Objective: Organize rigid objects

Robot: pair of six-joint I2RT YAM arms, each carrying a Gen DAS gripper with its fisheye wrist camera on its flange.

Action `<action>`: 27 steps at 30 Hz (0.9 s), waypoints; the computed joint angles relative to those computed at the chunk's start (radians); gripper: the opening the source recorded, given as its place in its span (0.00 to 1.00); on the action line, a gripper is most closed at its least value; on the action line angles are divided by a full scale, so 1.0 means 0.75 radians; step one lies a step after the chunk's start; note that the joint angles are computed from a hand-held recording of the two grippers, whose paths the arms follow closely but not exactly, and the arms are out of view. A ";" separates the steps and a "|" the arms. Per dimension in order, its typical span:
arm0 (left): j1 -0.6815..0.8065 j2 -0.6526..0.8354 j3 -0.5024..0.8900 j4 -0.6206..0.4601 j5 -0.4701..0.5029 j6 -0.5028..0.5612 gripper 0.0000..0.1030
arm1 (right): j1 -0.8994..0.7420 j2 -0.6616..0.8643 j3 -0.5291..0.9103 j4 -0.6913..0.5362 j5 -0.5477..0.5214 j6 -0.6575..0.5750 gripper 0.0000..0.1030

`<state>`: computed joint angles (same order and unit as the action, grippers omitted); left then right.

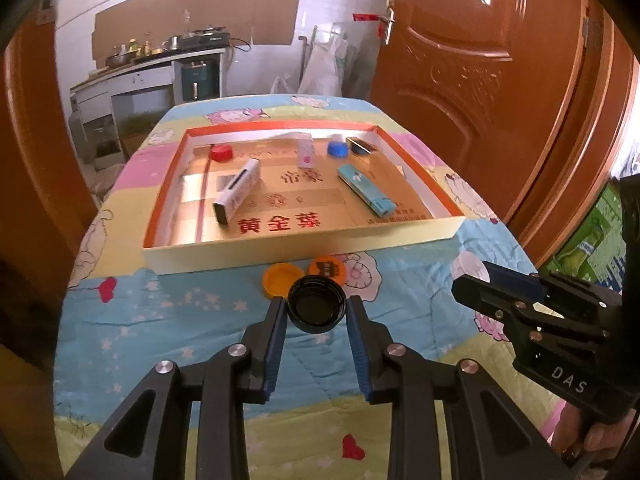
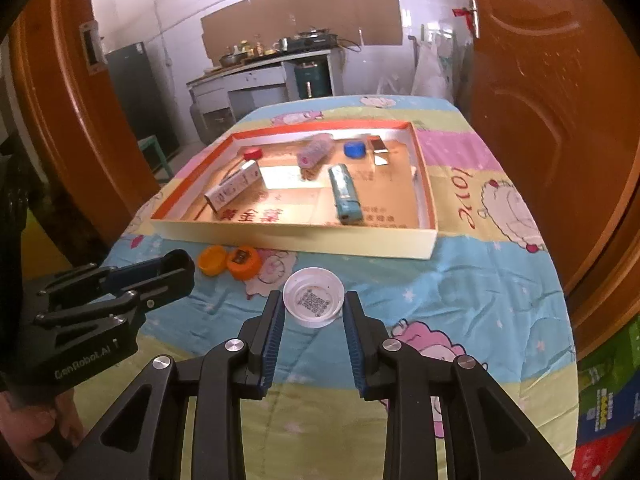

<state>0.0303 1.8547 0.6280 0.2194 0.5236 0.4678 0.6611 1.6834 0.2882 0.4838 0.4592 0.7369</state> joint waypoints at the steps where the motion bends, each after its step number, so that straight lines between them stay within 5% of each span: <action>1: 0.012 -0.002 0.001 -0.005 0.009 0.003 0.30 | 0.009 -0.009 0.011 -0.023 0.008 -0.001 0.30; 27: 0.167 -0.042 0.076 -0.083 0.075 -0.011 0.30 | 0.023 -0.036 0.226 -0.212 -0.009 -0.118 0.30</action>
<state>0.1559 1.8233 0.6847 0.1572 0.5795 0.4593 0.6787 1.6561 0.4574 0.3247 0.4526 0.6482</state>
